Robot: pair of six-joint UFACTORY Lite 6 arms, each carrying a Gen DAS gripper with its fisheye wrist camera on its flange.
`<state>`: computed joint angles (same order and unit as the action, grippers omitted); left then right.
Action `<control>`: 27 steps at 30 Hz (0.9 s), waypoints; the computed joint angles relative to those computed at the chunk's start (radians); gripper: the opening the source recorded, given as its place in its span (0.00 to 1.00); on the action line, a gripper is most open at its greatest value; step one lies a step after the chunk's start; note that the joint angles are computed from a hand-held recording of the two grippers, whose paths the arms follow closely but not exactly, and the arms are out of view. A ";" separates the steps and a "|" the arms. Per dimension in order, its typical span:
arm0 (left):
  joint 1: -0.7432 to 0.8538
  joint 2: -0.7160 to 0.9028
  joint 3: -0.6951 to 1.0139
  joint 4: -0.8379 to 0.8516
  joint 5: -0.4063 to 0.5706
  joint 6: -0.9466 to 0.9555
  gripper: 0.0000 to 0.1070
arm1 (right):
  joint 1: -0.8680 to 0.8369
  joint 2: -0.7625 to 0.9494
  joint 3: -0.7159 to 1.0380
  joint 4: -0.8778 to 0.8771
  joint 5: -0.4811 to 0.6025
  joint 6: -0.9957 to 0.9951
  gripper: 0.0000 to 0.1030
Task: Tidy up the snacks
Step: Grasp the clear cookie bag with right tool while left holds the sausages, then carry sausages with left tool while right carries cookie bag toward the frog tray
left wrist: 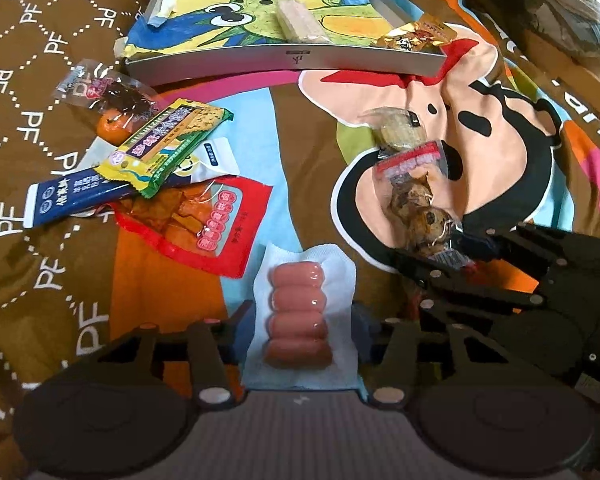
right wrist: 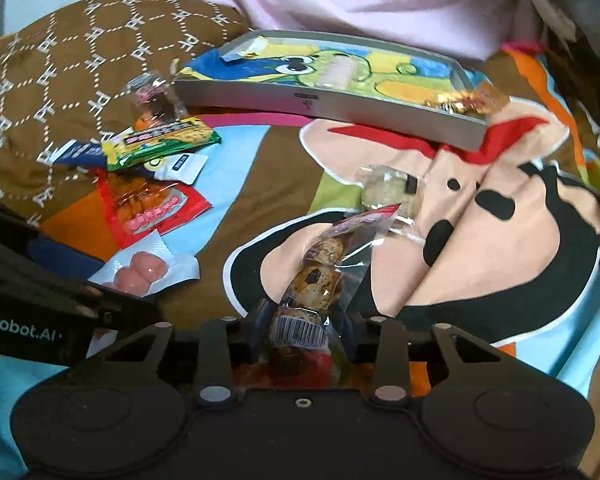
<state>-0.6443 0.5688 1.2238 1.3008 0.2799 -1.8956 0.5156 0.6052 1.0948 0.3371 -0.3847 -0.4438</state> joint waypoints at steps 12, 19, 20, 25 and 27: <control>-0.085 0.011 0.025 -0.085 0.179 0.086 0.49 | 0.101 0.025 -0.066 0.220 -0.261 -0.419 0.37; -0.106 -0.005 -0.013 0.040 0.231 -0.056 0.48 | 0.104 0.027 -0.073 0.234 -0.320 -0.453 0.36; -0.112 -0.007 -0.017 0.065 0.245 -0.078 0.48 | 0.108 0.026 -0.077 0.239 -0.331 -0.457 0.36; -0.121 -0.012 -0.029 0.162 0.283 -0.198 0.49 | 0.117 0.027 -0.091 0.239 -0.385 -0.479 0.35; -0.122 -0.011 -0.023 0.183 0.297 -0.222 0.49 | 0.123 0.036 -0.091 0.246 -0.406 -0.502 0.33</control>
